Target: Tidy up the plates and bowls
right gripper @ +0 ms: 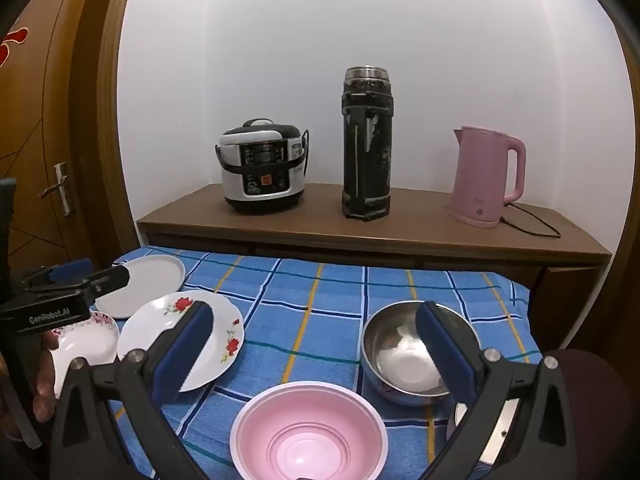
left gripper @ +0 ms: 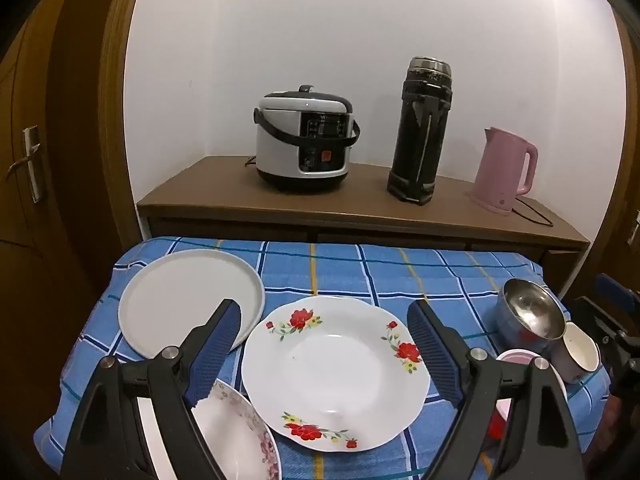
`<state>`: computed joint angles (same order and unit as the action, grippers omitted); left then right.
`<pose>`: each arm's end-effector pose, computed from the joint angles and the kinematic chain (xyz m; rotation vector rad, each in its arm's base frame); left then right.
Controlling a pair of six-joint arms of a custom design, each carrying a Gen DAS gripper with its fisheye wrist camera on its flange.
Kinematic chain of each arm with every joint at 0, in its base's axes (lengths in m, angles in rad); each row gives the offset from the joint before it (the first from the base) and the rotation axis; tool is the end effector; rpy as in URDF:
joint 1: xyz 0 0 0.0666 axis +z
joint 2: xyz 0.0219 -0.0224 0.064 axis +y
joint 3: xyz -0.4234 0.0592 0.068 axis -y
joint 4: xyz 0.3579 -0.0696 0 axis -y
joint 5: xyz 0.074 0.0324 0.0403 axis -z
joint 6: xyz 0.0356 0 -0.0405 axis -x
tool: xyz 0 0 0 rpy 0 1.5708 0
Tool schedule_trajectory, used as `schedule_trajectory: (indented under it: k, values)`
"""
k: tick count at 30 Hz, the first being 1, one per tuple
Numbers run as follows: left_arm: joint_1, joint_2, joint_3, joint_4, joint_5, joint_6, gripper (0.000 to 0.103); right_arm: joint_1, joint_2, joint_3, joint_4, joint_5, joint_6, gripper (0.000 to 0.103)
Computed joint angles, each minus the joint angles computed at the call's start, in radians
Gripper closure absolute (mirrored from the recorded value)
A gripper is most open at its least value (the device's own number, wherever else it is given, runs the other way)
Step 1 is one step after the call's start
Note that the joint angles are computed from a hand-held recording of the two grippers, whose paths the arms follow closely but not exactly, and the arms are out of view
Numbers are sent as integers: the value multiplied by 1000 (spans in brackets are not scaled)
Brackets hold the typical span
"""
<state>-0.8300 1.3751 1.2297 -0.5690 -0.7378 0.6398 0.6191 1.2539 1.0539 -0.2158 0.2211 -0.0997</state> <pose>0.3117 -0.3059 0.4414 -0.1651 2.0706 -0.0393 0.3344 0.2282 0.4389 -0.3699 1.9495 0.2479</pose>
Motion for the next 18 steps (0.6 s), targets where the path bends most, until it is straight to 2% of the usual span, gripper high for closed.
schedule_trajectory:
  k: [4,5,7,9,12,18]
  values:
    - [-13,-1,-9,5,-16,0,16,7,2,6,-3,3,4,0]
    - [-11,9,2,-15,-7,8,16,4,12,3,6,-3,4,0]
    - [-17,7,-8,-4,-13,13,16,11,15,2,5,1,0,0]
    - [-13,20,6,-24,-8,29,16,20,23,1,1,8,-3,0]
    - [-10,7,-21,11,-8,21,16,28,28,6,-12,14,-10,0]
    - [-21,8,-19,12,-36,9,16,19,33,13,-27,23,-22,0]
